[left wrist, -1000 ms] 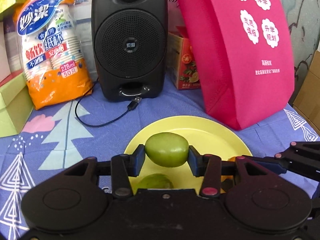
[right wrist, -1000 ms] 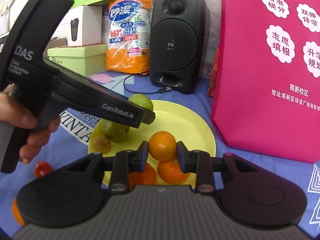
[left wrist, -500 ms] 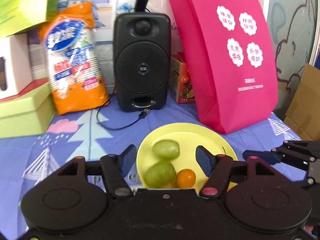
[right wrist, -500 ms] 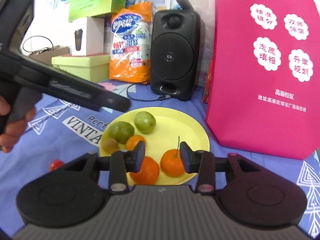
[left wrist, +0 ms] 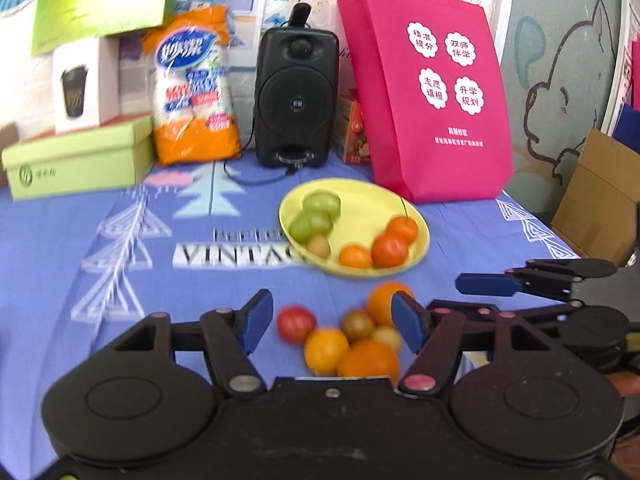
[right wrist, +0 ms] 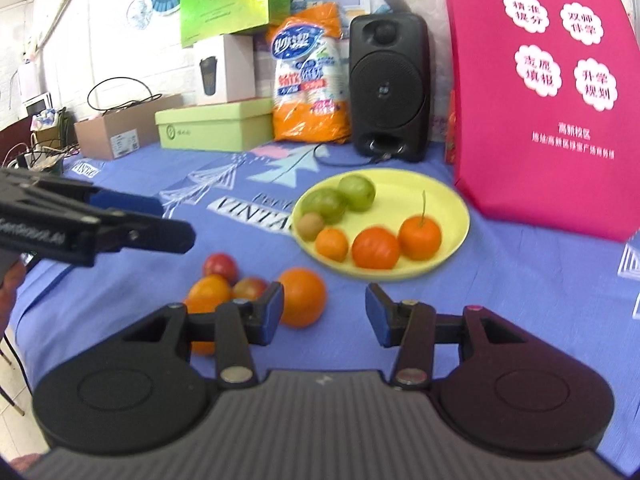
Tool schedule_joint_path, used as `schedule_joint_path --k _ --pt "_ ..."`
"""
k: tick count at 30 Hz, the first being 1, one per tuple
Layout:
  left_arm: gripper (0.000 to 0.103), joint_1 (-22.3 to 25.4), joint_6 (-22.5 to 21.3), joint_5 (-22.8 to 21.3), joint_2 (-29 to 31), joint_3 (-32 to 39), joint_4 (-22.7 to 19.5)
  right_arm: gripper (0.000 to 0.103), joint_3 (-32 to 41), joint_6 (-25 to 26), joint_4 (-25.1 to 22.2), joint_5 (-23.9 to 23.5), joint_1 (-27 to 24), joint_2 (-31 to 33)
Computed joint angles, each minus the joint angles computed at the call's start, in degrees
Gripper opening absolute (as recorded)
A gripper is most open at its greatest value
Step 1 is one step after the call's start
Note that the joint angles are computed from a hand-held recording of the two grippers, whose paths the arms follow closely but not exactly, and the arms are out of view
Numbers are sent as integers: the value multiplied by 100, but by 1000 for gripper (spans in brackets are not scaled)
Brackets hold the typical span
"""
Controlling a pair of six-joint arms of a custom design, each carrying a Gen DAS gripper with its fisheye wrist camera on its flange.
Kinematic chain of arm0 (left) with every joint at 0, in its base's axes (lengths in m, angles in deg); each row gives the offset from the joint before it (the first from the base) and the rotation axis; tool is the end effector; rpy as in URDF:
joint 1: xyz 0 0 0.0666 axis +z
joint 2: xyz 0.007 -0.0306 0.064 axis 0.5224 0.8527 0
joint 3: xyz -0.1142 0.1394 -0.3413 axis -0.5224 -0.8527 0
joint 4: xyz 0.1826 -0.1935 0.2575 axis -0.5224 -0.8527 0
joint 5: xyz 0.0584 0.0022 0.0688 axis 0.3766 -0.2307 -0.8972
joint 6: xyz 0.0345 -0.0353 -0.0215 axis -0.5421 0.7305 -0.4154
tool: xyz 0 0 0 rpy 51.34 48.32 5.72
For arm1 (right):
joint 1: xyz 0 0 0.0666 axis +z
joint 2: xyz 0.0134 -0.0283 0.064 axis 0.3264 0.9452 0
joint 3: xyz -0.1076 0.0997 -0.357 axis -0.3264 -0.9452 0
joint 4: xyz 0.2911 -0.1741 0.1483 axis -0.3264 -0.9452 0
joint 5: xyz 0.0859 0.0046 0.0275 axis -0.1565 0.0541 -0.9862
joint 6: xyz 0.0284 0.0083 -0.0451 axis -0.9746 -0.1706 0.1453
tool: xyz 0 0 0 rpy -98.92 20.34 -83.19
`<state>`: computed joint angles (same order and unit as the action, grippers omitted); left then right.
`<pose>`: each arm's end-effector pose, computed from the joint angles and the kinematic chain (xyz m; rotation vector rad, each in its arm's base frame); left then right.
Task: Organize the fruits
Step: 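Return the left tool to the pile and grasp a large orange, then grasp a tangerine with the right tool while the left holds the orange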
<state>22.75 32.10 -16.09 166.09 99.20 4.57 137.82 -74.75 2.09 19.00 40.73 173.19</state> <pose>0.5245 -0.0835 0.3030 0.0747 2.2072 -0.2236 0.5085 0.2081 0.3554 -0.5096 2.2812 0.3916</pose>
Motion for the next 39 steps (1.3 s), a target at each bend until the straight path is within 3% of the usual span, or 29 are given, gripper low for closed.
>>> schedule_joint_path --k 10,20,25,33,35,39 --pt "66 -330 117 -204 -70 -508 141 55 -378 -143 96 120 17 -217" --pt "66 -420 254 -246 116 -401 84 58 -474 -210 116 32 -50 -247" --pt "59 -372 430 -114 223 -270 22 62 -539 -236 179 36 -61 -279" --pt "59 -359 688 -165 442 -103 41 63 -529 -277 146 92 -73 -265" --pt "42 -364 643 -243 479 -67 14 63 -512 -263 141 48 -88 -241" --pt "42 -318 617 -195 477 -51 -22 63 -442 -211 160 7 -56 -164"
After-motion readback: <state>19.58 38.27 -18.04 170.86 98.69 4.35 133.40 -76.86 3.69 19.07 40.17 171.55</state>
